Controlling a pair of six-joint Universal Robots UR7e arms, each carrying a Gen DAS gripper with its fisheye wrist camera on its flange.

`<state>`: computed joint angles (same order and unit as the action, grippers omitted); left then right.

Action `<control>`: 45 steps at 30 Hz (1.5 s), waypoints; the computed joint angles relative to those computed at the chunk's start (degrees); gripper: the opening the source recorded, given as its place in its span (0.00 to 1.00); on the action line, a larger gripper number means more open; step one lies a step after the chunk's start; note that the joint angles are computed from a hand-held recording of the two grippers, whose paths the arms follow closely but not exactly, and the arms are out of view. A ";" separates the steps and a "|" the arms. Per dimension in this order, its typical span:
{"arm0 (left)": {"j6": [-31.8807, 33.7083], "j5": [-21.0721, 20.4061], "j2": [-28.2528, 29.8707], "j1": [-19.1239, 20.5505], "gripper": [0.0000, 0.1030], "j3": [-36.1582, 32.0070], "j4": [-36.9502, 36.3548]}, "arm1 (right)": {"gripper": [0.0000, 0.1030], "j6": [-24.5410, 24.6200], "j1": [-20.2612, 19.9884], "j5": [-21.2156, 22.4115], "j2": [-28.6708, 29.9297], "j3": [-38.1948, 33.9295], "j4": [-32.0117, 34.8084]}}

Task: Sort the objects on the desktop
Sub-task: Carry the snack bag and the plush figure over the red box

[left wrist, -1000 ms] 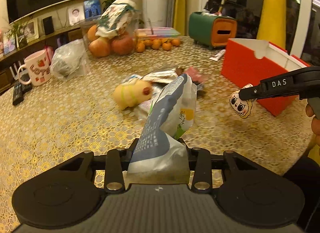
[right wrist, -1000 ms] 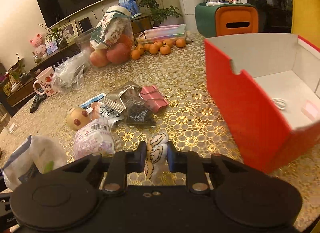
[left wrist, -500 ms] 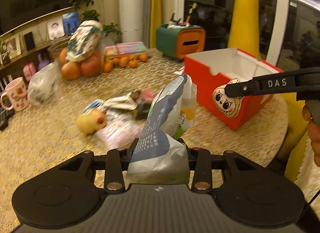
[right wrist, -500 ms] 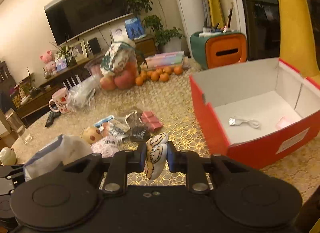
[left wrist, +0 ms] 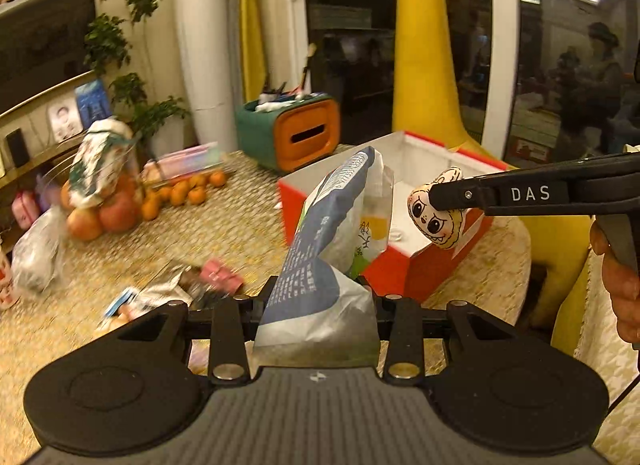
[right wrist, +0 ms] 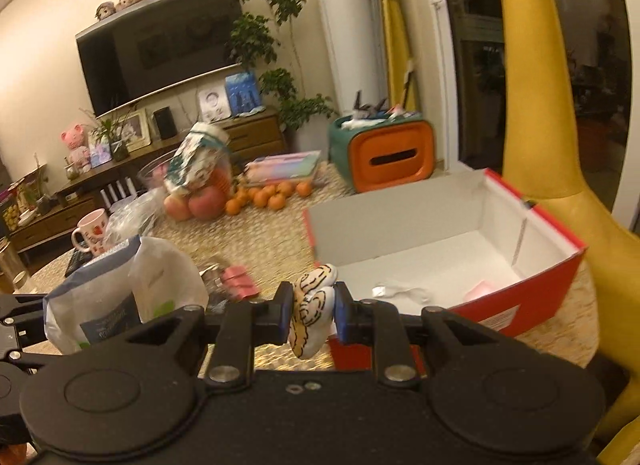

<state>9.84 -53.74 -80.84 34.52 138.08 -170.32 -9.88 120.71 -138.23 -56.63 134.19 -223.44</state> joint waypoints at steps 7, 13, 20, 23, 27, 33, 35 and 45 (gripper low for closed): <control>3.09 -1.04 6.62 -1.19 0.36 -3.75 -2.12 | 0.20 -3.81 -2.18 -0.56 -3.22 1.33 -2.61; 4.66 -2.22 12.45 -0.72 0.36 -9.27 0.06 | 0.20 -7.52 -5.31 -0.64 -6.10 2.14 -3.12; 3.74 -4.02 18.96 1.11 0.36 -17.17 6.16 | 0.20 -9.37 -10.28 1.25 -7.83 1.79 -2.63; 3.82 -3.96 21.75 1.66 0.36 -19.82 7.98 | 0.20 -10.58 -12.23 1.78 -7.76 0.95 -2.19; 5.03 -3.54 25.13 2.17 0.36 -22.73 9.87 | 0.20 -12.43 -14.51 2.88 -7.90 -0.21 -1.19; 3.64 -2.97 30.06 3.54 0.36 -28.67 16.69 | 0.20 -9.46 -19.10 7.59 -10.28 -1.39 5.23; 2.34 -2.55 31.55 4.19 0.36 -30.47 18.66 | 0.20 -8.95 -20.29 7.83 -10.47 -2.28 7.13; -0.94 -3.06 36.59 6.78 0.36 -37.40 27.38 | 0.20 -9.58 -23.52 8.01 -9.38 -8.07 18.85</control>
